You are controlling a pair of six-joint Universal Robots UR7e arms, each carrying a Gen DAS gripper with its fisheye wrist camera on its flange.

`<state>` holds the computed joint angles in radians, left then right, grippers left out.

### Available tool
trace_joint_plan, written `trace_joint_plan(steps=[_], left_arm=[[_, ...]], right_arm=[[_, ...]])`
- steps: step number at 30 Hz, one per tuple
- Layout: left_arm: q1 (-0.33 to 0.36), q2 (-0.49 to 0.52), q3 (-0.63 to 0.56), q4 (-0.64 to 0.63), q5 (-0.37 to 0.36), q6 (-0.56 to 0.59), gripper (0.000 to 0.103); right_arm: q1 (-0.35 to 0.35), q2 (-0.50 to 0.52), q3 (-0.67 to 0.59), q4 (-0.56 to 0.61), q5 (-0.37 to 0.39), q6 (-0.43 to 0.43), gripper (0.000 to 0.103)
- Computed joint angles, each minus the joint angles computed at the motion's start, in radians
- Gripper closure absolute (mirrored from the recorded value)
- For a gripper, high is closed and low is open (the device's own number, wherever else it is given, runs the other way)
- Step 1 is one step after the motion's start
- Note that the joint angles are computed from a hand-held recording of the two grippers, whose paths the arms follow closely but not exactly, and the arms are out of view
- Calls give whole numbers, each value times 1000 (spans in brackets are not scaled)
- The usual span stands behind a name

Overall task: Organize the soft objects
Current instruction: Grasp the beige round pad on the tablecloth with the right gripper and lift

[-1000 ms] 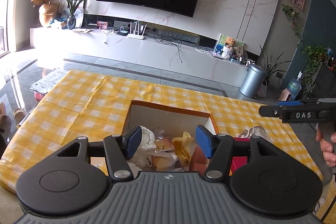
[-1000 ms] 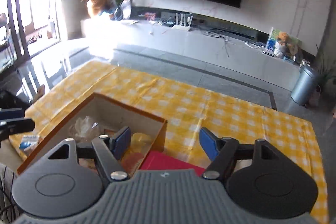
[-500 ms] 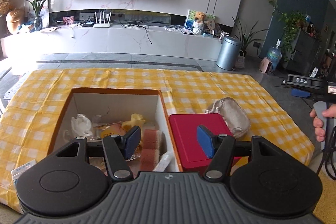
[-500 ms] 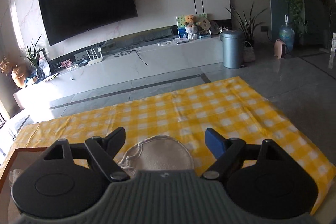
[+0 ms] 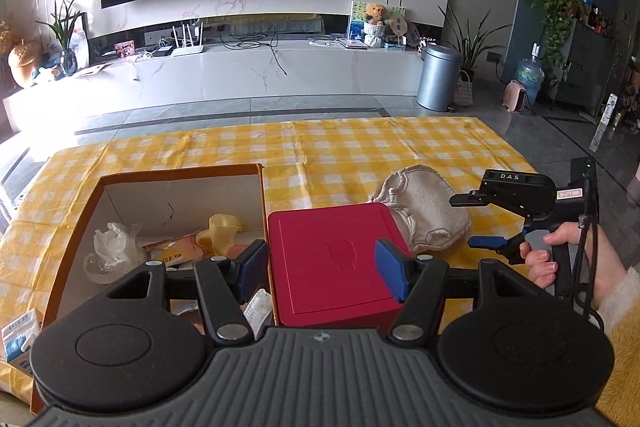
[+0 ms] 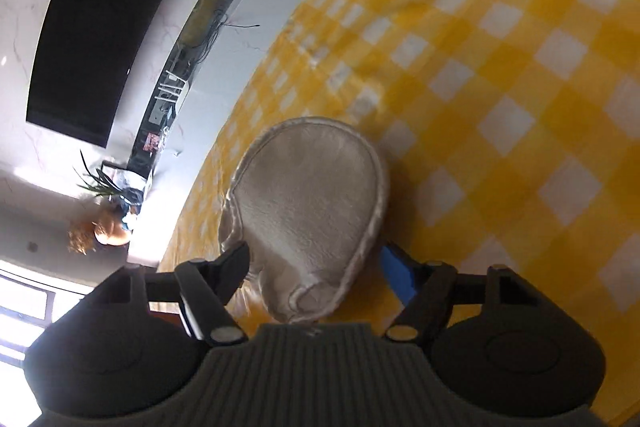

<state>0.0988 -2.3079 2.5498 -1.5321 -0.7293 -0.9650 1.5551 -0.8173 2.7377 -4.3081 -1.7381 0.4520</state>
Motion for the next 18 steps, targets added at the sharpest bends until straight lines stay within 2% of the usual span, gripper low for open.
trace_joint_plan(steps=[5,7,9,11,13,14,15,18], left_arm=[[44,102,32,-90,16,44,31],[50,136,37,-88,19,30,31],[52,153,40,-82,17,20,31],[56,176,34,-75,13,8,31],[49,177,30,-59,15,-10,31],[49,178,29,-57,16,-12,31],[47,177,27,-50,14,-16,31],[39,187,19,-37,0,-24,31]], right_arm=[[-73,23,-1,-53,113,-8,32],[-96,20,-13,-20,152,-4,40],[-99,32,-20,-22,167,-2,67],[-157,73,-7,-90,288,-29,82],[-207,124,4,-186,403,-30,85],[-217,139,4,-214,432,-29,88],[-220,146,5,-234,448,-27,95],[-191,129,7,-227,417,-18,100]])
